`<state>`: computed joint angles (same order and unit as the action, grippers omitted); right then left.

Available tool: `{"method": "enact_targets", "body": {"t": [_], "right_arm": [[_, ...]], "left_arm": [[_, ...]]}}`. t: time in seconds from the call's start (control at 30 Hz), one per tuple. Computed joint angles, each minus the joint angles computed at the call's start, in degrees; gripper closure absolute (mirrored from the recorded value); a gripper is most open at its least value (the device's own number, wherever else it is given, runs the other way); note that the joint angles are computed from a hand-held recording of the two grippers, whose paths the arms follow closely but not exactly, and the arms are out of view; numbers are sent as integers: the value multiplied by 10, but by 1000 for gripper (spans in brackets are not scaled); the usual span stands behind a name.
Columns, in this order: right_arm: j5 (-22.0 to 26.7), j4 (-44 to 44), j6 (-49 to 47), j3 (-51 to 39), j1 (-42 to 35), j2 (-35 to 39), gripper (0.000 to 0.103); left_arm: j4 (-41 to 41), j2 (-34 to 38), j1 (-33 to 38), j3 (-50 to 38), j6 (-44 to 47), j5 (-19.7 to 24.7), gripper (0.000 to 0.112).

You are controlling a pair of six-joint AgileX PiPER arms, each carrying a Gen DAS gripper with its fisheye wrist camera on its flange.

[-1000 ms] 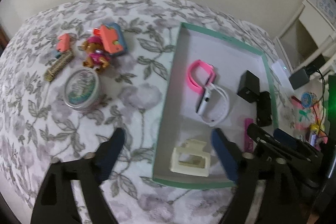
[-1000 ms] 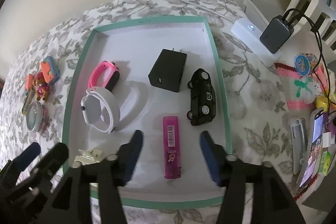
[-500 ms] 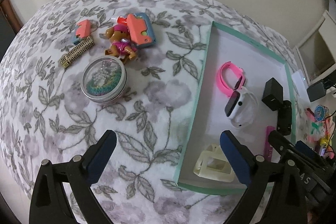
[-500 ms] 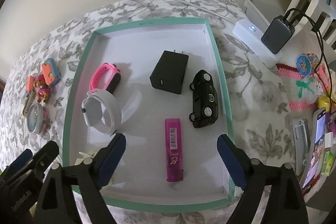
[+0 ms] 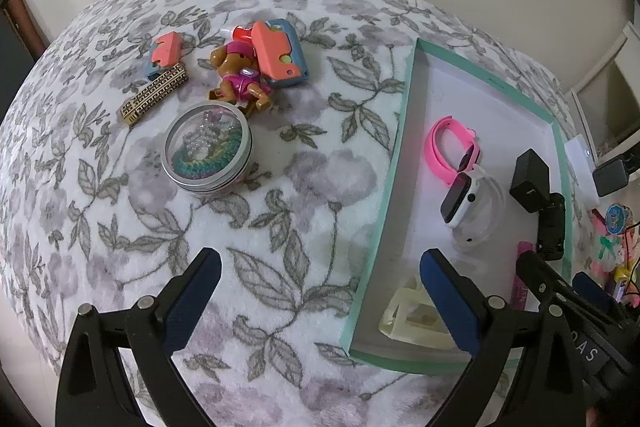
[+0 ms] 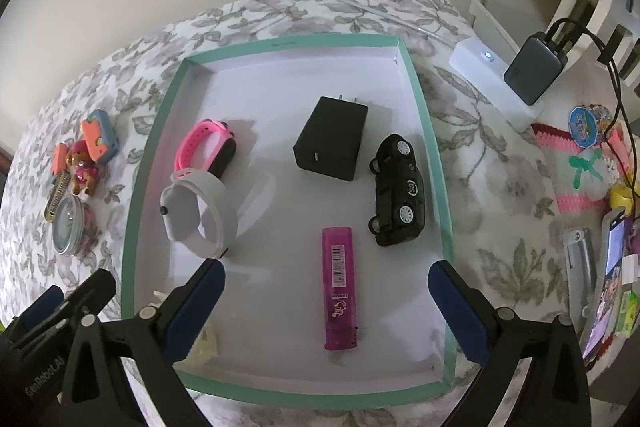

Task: Organize rigid objects
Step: 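Lift both tools out of the tray toward the remaining objects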

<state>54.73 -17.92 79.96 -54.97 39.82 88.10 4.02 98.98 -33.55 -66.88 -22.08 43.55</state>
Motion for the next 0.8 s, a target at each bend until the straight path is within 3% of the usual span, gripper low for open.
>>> {"method": "enact_targets", "body": {"t": [0.23,0.37,0.6,0.8], "right_arm": [[1,3,-8,-1,-3,0,0],[31,-14,-11,-29,8,2,0],[65,-83,22,-106,52,-3,0],[31,-104,20,-165,80,31,0]], "left_arm": [[-5,1,6,-2,6,3,13],[-29,-11,28,-9,35,5,13],[-63,-37,105,-34,88,28,13],[-78,-56,196,-35,122,31,13]]}}
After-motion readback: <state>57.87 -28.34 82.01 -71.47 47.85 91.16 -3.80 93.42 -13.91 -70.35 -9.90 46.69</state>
